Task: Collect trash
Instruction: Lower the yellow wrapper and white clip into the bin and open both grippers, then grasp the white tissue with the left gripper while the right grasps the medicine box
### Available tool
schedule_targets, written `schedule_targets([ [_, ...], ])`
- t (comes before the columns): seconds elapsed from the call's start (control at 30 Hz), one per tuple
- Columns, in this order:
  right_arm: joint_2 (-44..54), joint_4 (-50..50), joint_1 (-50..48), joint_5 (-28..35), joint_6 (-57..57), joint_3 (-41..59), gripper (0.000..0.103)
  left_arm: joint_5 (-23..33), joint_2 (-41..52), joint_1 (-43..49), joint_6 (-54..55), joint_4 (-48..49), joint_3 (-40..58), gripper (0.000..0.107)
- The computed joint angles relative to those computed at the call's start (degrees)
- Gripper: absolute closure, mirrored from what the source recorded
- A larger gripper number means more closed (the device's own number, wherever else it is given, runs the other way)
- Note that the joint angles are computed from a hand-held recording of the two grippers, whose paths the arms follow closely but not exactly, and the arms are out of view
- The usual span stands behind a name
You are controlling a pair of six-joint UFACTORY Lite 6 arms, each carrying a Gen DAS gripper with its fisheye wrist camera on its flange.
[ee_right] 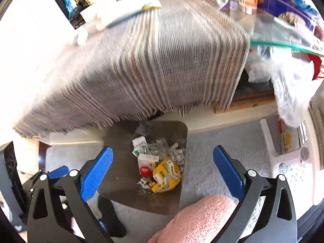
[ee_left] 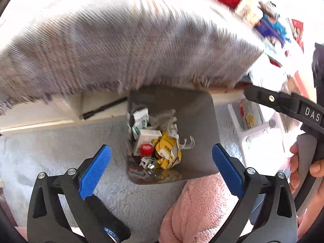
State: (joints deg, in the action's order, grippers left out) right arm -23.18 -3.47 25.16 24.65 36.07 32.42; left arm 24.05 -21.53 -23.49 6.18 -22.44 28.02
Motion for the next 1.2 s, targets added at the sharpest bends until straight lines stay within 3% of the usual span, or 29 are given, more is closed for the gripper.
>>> schedule_targets([
  [0.17, -2.46, 0.68, -1.04, 6.23, -2.85, 7.32, 0.003, 8.51, -4.68, 7.90, 2.31, 2.66, 6.54, 0.012],
  [0.3, 2.77, -3.59, 1.33, 8.71, -1.58, 16.23, 0.003, 11.86, -1.67, 13.16, 4.02, 4.80, 14.47, 0.012],
  [0.43, 9.57, -0.28, -0.52, 8.60, -6.25, 24.29, 0.003, 13.39, 5.01, 17.36, 5.92, 5.78, 24.47, 0.012],
  [0.63, 25.02, 12.30, -6.83, 7.65, -16.70, 39.28, 0.003, 13.62, 18.85, 19.78, 6.76, 8.86, 40.44, 0.012],
  [0.97, 54.08, 15.53, -10.55, 10.30, -17.17, 70.95, 0.004, 14.01, 38.85, 22.17, 7.32, 11.43, 61.56, 0.012],
  [1.1, 64.29, 23.73, -12.91, 14.53, -21.17, 84.29, 0.006, 14.60, 44.93, 21.89, 7.34, 11.62, 68.65, 0.012],
  [1.2, 73.55, 22.17, -13.56, 19.53, -17.29, 98.03, 0.007, 14.63, 48.02, 21.45, 7.61, 11.93, 72.39, 0.012],
])
